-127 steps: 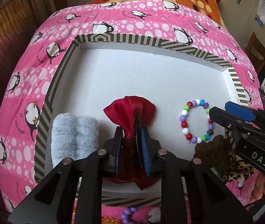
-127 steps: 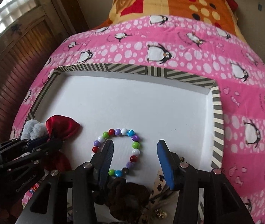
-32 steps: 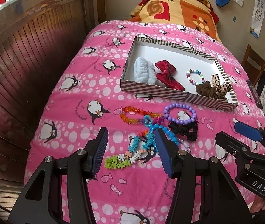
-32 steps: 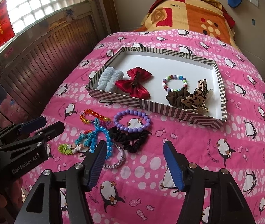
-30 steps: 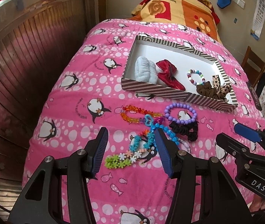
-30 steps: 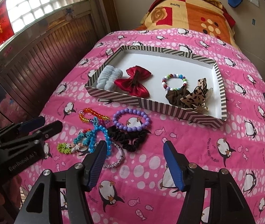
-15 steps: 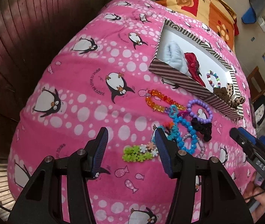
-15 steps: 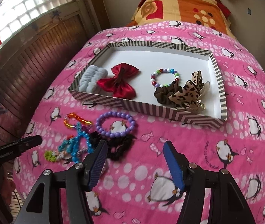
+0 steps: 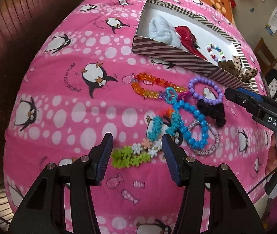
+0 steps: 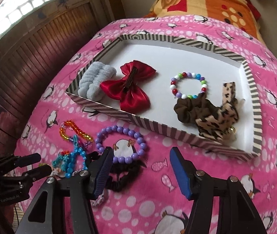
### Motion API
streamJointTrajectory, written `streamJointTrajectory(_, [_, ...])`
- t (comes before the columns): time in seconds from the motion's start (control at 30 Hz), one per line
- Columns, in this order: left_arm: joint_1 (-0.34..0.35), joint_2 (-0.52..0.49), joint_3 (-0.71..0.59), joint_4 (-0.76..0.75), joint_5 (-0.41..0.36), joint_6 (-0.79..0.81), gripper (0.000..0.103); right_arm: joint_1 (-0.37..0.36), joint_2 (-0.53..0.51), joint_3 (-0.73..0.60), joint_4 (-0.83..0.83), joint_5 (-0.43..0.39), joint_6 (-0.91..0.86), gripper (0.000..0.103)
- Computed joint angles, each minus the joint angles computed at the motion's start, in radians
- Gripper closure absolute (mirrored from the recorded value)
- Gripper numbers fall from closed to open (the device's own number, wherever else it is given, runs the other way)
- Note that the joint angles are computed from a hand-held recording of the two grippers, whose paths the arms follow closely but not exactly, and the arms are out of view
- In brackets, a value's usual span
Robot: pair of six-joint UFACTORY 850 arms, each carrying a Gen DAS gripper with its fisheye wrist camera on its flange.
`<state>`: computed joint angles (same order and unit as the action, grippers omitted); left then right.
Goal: Organize jewelry
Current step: 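Grasp the teal-green beaded strand with the left gripper while the right grasps the purple bracelet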
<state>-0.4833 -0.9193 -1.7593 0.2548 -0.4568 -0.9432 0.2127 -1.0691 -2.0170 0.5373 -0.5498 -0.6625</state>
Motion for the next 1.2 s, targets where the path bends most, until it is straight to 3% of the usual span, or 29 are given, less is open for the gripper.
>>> streamJointTrajectory(0.23, [-0.004, -0.087, -0.138, 0.008, -0.095, 0.034, 0.051, 0.008, -0.076, -0.115, -0.064, -0.056, 0.044, 0.050])
streamJointTrajectory(0.33, [-0.008, -0.121, -0.191, 0.045, -0.138, 0.019, 0.051, 0.017, -0.120, -0.181, -0.124, -0.077, 0.082, 0.058])
streamJointTrajectory(0.4, [-0.007, -0.132, -0.208, 0.050, -0.147, 0.020, 0.054, 0.022, -0.161, -0.241, -0.175, -0.103, 0.124, 0.070])
streamJointTrajectory(0.43, [-0.009, -0.132, -0.205, 0.067, -0.146, 0.008, 0.057, 0.024, -0.168, -0.248, -0.187, -0.101, 0.128, 0.071])
streamJointTrajectory(0.5, [-0.014, -0.129, -0.197, 0.122, -0.148, -0.024, 0.082, 0.028, -0.153, -0.220, -0.190, -0.066, 0.101, 0.082])
streamJointTrajectory(0.57, [-0.006, -0.111, -0.167, 0.093, -0.113, -0.010, 0.092, 0.025, -0.152, -0.223, -0.176, -0.077, 0.082, 0.095])
streamJointTrajectory(0.77, [0.017, -0.003, -0.014, 0.027, 0.007, -0.022, 0.092, 0.002, -0.077, -0.146, -0.015, -0.090, -0.035, 0.094])
streamJointTrajectory(0.97, [0.018, 0.107, 0.100, 0.169, 0.088, -0.164, 0.092, -0.015, 0.020, -0.054, 0.139, -0.084, -0.163, 0.094])
streamJointTrajectory(1.2, [0.021, 0.158, 0.098, 0.266, 0.101, -0.206, 0.092, -0.024, 0.102, 0.023, 0.240, -0.023, -0.249, 0.094])
